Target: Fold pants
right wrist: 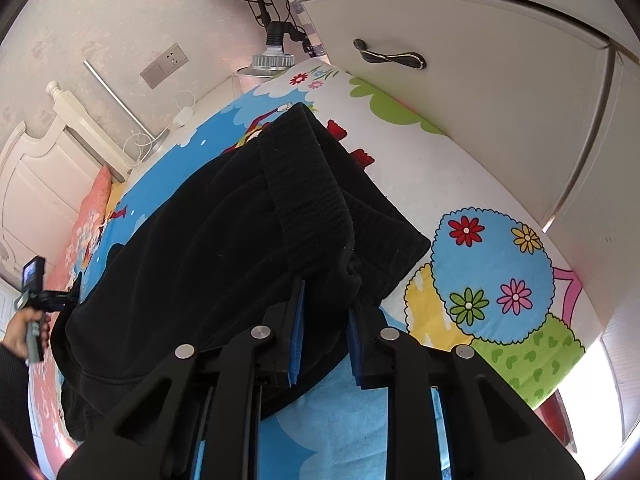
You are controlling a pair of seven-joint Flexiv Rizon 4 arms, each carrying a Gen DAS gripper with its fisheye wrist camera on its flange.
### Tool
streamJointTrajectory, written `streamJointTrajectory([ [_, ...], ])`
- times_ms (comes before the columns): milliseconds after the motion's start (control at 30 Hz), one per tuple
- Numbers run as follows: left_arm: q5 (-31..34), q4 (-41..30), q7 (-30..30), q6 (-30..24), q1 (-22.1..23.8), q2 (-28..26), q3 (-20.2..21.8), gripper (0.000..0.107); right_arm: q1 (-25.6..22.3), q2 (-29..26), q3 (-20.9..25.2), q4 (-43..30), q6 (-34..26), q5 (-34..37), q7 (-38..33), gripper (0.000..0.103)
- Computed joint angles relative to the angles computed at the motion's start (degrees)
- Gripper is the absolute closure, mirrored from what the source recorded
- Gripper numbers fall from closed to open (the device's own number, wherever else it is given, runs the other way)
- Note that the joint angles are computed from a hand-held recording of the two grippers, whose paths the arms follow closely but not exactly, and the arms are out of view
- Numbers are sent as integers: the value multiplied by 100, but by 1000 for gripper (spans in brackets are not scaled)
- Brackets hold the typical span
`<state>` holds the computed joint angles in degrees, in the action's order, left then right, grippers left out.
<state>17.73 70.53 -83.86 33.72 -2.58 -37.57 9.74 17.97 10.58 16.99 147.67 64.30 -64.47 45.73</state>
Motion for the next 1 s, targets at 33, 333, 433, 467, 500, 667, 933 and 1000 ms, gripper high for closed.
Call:
streamJointTrajectory([
  [33,-238,-211,71,-155,61,-130,7,80,-19,1,-28,9,63,-50,-35,83],
  [333,-3419,481,-213,1488,2124,751,-1519,100,-662,426,-316,-465,462,-962,-639,89],
  [433,-6161,1881,995,1782,1752,1752,-394,100,-784,766,-239,-217,417,-808,-590,89],
  [467,-6917,2348,1614,1773,1535,2012,5,100,-792,824,-215,-69,494,-670,-596,89],
  [500,-7357,2814,2088,1729,1476,2278,239,100,-799,810,-200,40,611,-578,-608,89],
  [667,-7500,4995,2974,1571,2900,3155,-243,100,-675,562,12,272,668,-72,-722,89],
  [933,-8747,5778,3929,1123,4456,3005,-1352,80,-400,436,133,117,287,544,-1227,89],
  [1000,-8795,5673,3852,976,4453,2916,-1284,80,-385,371,114,51,256,538,-1334,89],
])
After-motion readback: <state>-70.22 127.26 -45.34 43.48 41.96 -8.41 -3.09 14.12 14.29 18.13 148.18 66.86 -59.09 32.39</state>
